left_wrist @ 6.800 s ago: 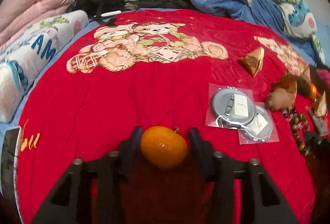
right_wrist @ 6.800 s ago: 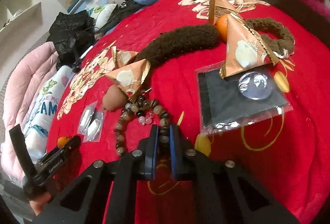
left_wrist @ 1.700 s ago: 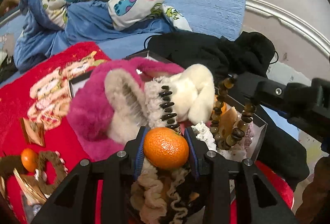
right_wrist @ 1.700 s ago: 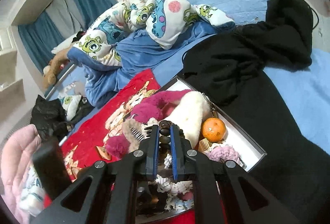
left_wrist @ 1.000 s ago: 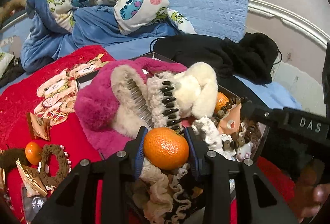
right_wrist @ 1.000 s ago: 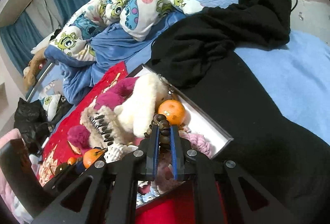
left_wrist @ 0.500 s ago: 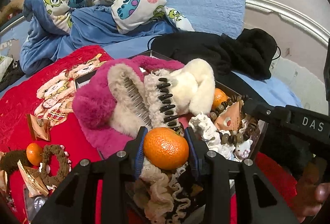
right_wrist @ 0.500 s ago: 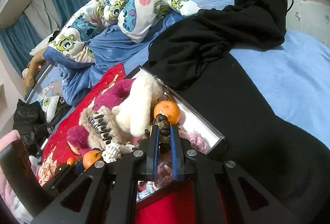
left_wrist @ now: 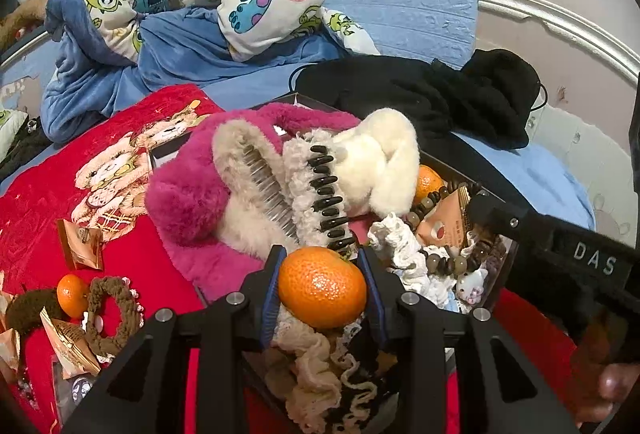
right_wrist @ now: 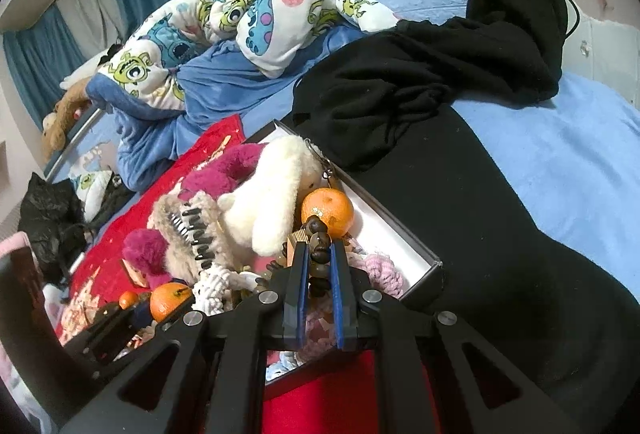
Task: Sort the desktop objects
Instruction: 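Lower the orange with the left tool while the right tool lowers the bracelet into the box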
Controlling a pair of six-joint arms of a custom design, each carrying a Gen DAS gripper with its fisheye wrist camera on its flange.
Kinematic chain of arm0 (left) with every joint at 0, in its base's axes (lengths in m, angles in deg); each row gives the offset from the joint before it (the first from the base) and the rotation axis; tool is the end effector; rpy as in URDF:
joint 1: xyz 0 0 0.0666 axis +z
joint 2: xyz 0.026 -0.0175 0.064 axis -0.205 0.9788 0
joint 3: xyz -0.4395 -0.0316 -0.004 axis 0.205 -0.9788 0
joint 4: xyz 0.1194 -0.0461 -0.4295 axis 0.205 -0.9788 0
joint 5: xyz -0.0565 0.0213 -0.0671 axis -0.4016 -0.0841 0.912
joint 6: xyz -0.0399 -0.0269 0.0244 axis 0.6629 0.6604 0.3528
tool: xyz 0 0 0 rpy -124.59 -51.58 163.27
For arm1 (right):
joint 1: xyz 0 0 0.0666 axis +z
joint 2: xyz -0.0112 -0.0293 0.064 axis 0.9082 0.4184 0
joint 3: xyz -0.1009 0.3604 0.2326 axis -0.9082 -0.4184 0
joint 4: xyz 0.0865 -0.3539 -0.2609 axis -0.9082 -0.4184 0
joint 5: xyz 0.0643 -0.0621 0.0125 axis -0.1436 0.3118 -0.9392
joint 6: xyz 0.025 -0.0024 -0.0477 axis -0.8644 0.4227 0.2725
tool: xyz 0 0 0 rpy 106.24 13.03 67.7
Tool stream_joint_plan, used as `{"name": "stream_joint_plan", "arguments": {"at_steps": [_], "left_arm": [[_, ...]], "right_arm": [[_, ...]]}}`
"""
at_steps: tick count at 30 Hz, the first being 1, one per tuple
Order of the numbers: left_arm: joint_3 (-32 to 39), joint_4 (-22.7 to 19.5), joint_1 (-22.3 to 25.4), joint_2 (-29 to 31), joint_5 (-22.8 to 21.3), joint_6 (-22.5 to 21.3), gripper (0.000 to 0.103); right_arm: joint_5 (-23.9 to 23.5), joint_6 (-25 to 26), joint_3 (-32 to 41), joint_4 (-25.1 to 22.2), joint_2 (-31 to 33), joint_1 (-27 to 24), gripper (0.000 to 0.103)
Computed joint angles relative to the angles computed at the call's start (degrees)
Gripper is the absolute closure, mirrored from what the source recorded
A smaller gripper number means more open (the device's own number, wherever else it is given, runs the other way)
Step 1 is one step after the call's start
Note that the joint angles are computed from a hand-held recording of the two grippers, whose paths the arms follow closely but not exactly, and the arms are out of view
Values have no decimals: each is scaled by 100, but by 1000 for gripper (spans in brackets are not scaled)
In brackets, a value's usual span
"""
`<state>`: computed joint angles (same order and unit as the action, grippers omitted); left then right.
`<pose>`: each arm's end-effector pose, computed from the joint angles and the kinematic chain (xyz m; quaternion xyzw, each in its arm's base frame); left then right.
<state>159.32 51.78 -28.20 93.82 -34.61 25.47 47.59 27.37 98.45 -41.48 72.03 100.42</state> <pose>0.5454 -0.1581 0.4178 0.0724 0.8974 -0.0512 0.4323 0.5390 0.3715 0.4165 0.0514 0.8835 0.2052 0.4178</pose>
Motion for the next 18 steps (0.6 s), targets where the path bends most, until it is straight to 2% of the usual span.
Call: {"name": "stream_joint_plan", "arguments": {"at_steps": [12,18], "left_arm": [[16,-21,6,19,2,37,65],[-3,-25,-22,16,-44,62,65]], "right_arm": [[337,200,152,-351,79,54,93],[550,193,150,-358,96,93,93]]}}
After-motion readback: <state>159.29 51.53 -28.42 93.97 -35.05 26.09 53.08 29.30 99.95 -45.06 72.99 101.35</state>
